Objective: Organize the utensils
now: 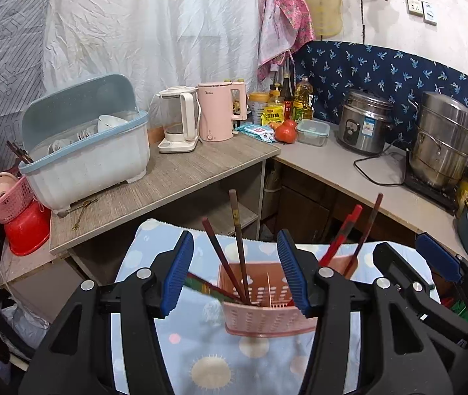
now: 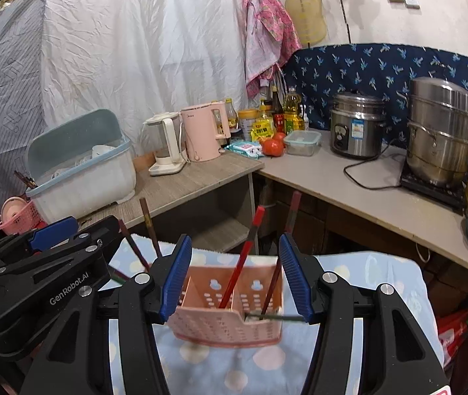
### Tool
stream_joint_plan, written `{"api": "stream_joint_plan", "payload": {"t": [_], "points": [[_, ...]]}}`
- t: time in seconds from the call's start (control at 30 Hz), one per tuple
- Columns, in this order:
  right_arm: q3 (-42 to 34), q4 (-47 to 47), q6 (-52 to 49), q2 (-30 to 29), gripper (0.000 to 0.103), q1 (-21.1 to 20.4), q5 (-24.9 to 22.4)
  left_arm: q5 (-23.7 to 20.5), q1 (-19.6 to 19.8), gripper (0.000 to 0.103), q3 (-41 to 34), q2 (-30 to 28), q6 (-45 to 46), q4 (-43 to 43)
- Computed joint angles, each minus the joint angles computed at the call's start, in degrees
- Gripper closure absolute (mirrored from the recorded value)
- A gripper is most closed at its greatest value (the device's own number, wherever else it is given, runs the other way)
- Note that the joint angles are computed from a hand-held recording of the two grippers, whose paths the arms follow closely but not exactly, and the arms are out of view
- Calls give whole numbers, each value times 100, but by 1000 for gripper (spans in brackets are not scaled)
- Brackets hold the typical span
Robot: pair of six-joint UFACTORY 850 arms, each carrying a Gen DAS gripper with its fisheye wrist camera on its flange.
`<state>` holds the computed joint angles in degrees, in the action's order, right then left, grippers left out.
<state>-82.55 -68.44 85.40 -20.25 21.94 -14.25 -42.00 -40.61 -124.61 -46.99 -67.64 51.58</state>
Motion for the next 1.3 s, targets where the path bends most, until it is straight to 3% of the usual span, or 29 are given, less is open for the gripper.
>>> {"api": "stream_joint_plan", "payload": {"t": [0.17, 0.5, 1.3], "points": [[337, 504, -419, 272, 49, 135, -355, -156, -149, 53, 504, 265, -106, 17], [1239, 250, -84, 922, 49, 424, -834, 91, -363, 53, 1803, 961, -549, -217], [2471, 499, 83, 1792, 49, 770, -1063, 204, -805, 54, 3156, 1665, -1015, -317]]}}
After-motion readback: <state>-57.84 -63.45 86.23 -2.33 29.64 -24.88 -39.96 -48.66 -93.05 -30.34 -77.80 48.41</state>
